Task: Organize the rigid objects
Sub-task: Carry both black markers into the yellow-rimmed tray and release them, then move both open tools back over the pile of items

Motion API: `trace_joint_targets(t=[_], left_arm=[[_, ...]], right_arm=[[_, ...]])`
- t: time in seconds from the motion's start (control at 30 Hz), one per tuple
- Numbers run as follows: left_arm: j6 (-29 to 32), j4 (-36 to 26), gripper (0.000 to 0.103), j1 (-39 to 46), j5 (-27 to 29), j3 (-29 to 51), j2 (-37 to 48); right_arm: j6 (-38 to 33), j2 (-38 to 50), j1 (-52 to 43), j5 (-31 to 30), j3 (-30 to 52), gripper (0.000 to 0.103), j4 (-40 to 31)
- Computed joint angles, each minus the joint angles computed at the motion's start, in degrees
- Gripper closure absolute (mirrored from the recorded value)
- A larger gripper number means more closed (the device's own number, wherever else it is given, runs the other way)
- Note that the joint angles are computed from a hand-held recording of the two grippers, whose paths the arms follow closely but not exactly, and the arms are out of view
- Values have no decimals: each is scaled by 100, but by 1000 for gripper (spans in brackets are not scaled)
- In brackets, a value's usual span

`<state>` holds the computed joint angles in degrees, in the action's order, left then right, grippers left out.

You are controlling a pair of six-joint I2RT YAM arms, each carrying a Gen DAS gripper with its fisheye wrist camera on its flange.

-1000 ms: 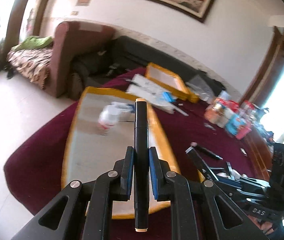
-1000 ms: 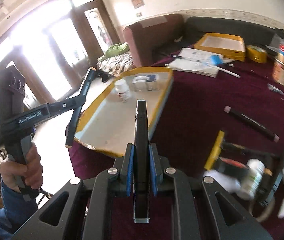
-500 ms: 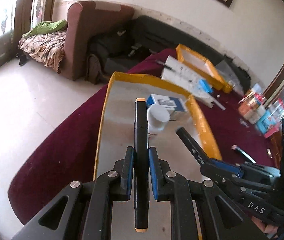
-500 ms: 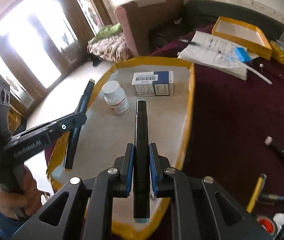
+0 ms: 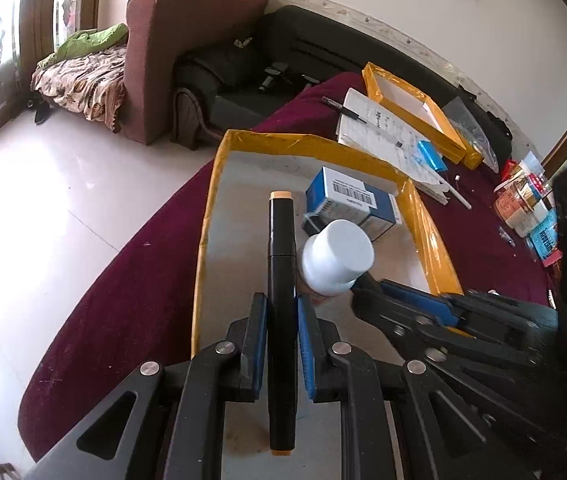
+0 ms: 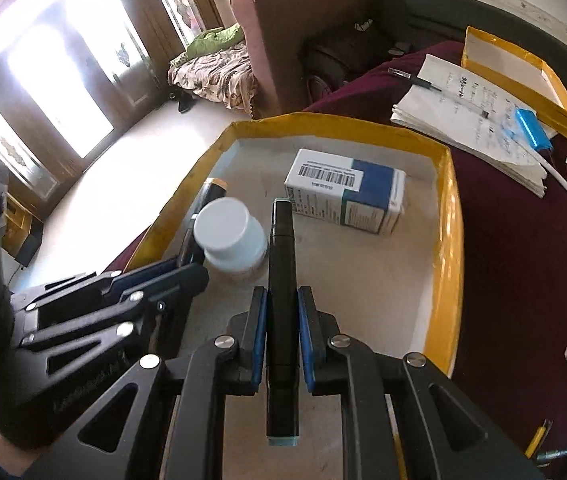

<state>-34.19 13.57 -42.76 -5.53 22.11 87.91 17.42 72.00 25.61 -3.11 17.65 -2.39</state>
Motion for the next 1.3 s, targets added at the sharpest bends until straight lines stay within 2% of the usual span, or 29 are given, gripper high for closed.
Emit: trace_joint_targets(t=[0.23, 0.3, 0.4, 0.57, 0.77, 0.9, 1.1, 1.3], left_arm=[[65, 154, 87, -102, 5, -230, -198], [108, 152, 75, -40, 119, -284, -285], [113, 144, 63, -63, 59, -448, -603], [59, -152, 52, -316, 101, -731, -1409], [-184, -990, 48, -819, -249, -964, -2690], [-502, -1522, 46, -1254, -660, -940, -3198], [-1028, -2121, 46, -2211, -1344, -656, -3223], [-1535, -2568, 45, -3156, -2028, -216, -2955]], right_arm=[[-246, 545, 12, 162, 327, 89, -79], [-261, 610, 59, 226, 364, 89, -77], [-320, 630, 110, 380, 418, 88, -89], [-494, 345, 140, 704, 433, 81, -232], [-534, -448, 0, 614, 322, 81, -738], [-530, -1163, -153, 484, 239, 81, -1171], [-631, -2196, -614, 127, 112, 80, -1839], [-1079, -3428, -1544, -561, -31, 79, -2844]])
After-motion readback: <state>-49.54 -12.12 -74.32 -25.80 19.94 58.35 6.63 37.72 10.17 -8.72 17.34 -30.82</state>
